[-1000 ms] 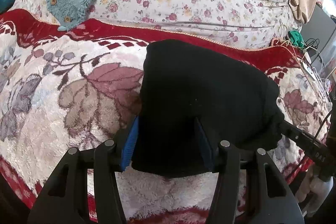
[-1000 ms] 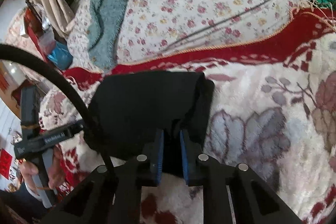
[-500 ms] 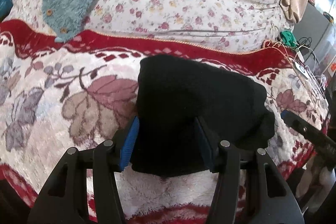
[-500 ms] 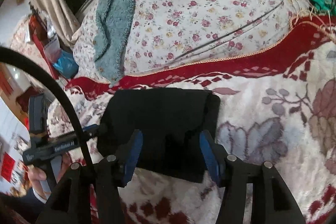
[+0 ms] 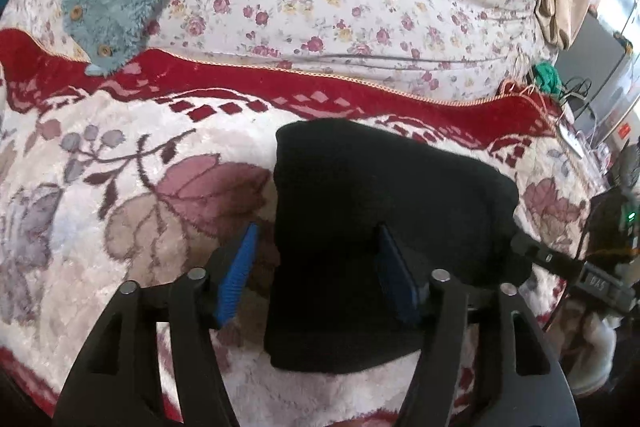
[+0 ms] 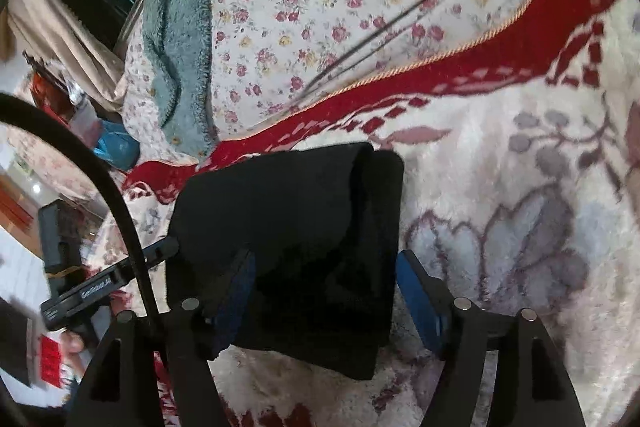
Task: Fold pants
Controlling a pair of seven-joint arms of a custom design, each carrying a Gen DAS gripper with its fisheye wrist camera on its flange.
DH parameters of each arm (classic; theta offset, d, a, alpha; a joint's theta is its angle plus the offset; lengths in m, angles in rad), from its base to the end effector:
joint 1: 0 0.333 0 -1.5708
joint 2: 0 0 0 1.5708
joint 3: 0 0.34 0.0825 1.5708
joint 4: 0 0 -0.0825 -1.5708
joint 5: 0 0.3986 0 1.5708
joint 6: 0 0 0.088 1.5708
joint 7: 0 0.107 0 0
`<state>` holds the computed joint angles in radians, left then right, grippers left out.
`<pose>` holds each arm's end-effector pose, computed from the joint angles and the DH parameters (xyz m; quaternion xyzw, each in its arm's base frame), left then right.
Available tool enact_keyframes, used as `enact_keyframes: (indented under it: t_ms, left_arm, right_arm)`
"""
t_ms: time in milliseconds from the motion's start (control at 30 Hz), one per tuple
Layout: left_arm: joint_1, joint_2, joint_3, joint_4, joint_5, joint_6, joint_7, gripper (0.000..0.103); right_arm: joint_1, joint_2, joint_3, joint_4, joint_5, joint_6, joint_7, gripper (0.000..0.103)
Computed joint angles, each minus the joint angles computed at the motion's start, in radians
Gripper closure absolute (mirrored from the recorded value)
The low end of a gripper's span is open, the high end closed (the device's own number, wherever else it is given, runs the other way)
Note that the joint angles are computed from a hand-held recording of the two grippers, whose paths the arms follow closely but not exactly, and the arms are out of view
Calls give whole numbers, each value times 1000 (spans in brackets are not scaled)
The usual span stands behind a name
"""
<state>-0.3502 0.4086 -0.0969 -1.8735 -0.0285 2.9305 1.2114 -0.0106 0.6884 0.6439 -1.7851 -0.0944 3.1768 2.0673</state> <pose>0.6363 -0.2948 0.3834 -0.6561 0.6835 -0.3051 0.0965 0.6329 0.3667 0.3374 -0.6216 0.6571 0.0465 0.4239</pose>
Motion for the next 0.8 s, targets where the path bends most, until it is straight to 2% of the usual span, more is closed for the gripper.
enact_keyframes:
  t_ms: [100, 133, 167, 333, 367, 433, 500, 533, 600, 633, 667, 700, 733, 767, 800]
  left_arm:
    - [81, 39, -88, 38, -87, -33, 88, 35]
    - [94, 46, -101, 44, -110, -40, 108, 31]
    - [101, 56, -108, 51, -130, -44, 121, 22]
    - [195, 107, -215, 84, -294, -59, 262, 7]
    - [186, 110, -208, 88, -299, -59, 277, 4]
    - [122, 117, -147, 104, -249, -61, 273, 1]
    - [67, 121, -94, 99, -202, -20, 250, 1]
    - [69, 126, -99, 95, -202, 1, 258, 1]
    - [117, 135, -154, 86, -238, 38, 309, 1]
    - [135, 140, -172, 90, -251, 36, 332, 1]
    - [130, 143, -166, 100, -250, 17, 338, 1]
    - [117, 144, -150, 108, -248, 6, 331, 1]
    - [131, 144, -166, 106, -241, 13, 322, 10]
    - [169, 146, -217, 102, -297, 20, 383, 37]
    - [198, 145, -258, 105, -361, 12, 435, 41]
  right_arm:
    - [-63, 74, 82, 24, -3, 5, -27, 28]
    - [-78, 96, 102, 32, -8, 6, -35, 27]
    - [-84, 112, 112, 38, -16, 12, -43, 27]
    - [-94, 158, 137, 85, -62, -6, -94, 22]
    - [-93, 167, 141, 94, -66, -9, -109, 22]
    - [-96, 190, 151, 110, -69, -1, -137, 22]
    - [-107, 214, 167, 114, -68, 23, -145, 22]
    - [-108, 216, 169, 115, -72, 25, -143, 22]
    - [-108, 214, 167, 110, -83, 32, -140, 22]
    - [-100, 206, 155, 105, -85, 42, -132, 28]
    - [-85, 190, 131, 96, -86, 53, -117, 32]
    - [-91, 193, 137, 91, -98, 64, -114, 38]
    - [-99, 198, 146, 86, -111, 74, -109, 44]
    - [-91, 188, 136, 84, -118, 76, -94, 46]
    - [-77, 173, 117, 81, -124, 78, -78, 51]
